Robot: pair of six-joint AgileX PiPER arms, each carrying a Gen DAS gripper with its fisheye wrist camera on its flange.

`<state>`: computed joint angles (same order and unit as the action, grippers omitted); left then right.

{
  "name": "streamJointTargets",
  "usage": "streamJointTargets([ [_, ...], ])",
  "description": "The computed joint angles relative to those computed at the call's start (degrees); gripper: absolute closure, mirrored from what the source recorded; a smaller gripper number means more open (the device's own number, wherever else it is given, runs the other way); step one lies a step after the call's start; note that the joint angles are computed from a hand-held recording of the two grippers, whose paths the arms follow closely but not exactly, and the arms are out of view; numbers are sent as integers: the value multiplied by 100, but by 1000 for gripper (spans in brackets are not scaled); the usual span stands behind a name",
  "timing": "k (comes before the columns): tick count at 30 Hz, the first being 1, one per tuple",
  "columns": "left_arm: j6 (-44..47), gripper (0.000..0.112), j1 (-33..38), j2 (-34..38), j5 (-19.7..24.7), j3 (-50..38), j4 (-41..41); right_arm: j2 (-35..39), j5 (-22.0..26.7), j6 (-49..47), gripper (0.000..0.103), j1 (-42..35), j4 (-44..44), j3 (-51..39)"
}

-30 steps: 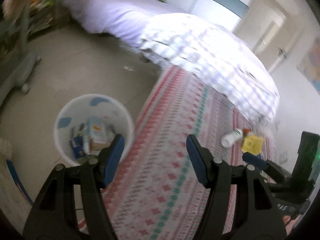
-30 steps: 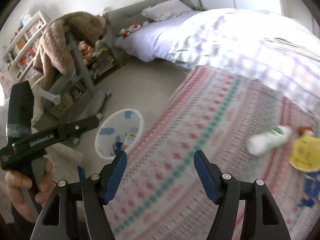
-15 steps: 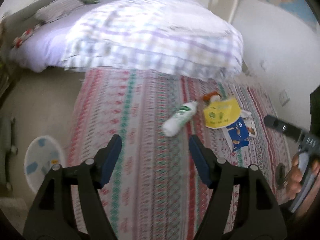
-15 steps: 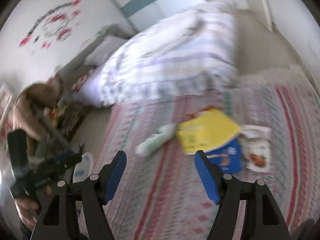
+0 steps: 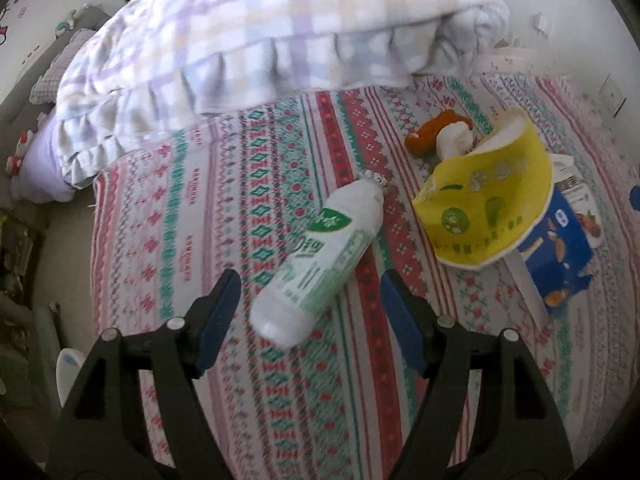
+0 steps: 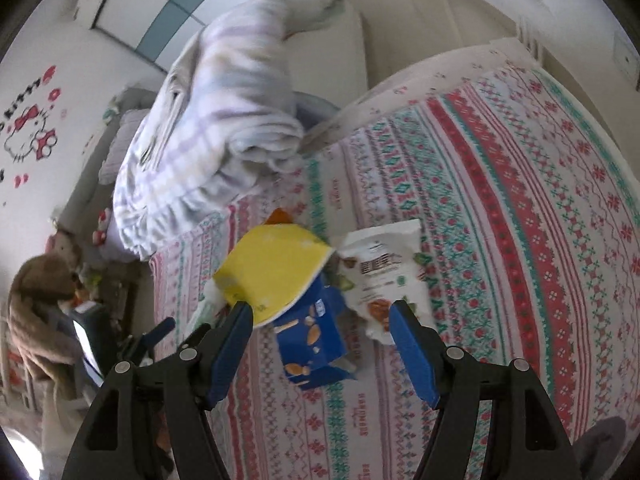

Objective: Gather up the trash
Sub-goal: 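Grasp the white bottle with the left gripper while the right grasps the yellow paper bowl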

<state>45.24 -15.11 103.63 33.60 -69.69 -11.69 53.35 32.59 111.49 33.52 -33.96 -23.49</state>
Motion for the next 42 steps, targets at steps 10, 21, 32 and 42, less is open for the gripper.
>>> streamJointTargets([
  [10, 35, 70, 246, 317, 642, -489, -424, 534, -1370, -1346, 31, -1284, 872, 206],
  [21, -111, 71, 1044, 51, 1979, -818, -935, 2252, -727, -926, 24, -551, -1026, -1419],
  [32, 176, 72, 1566, -13, 2517, -931, -1262, 4126, 1290, -4242, 55, 538, -1284, -3197],
  [42, 382, 72, 1977, -59, 3027, -1112, -1618, 3654, 2011, -4473, 93, 1004, -955, -3365],
])
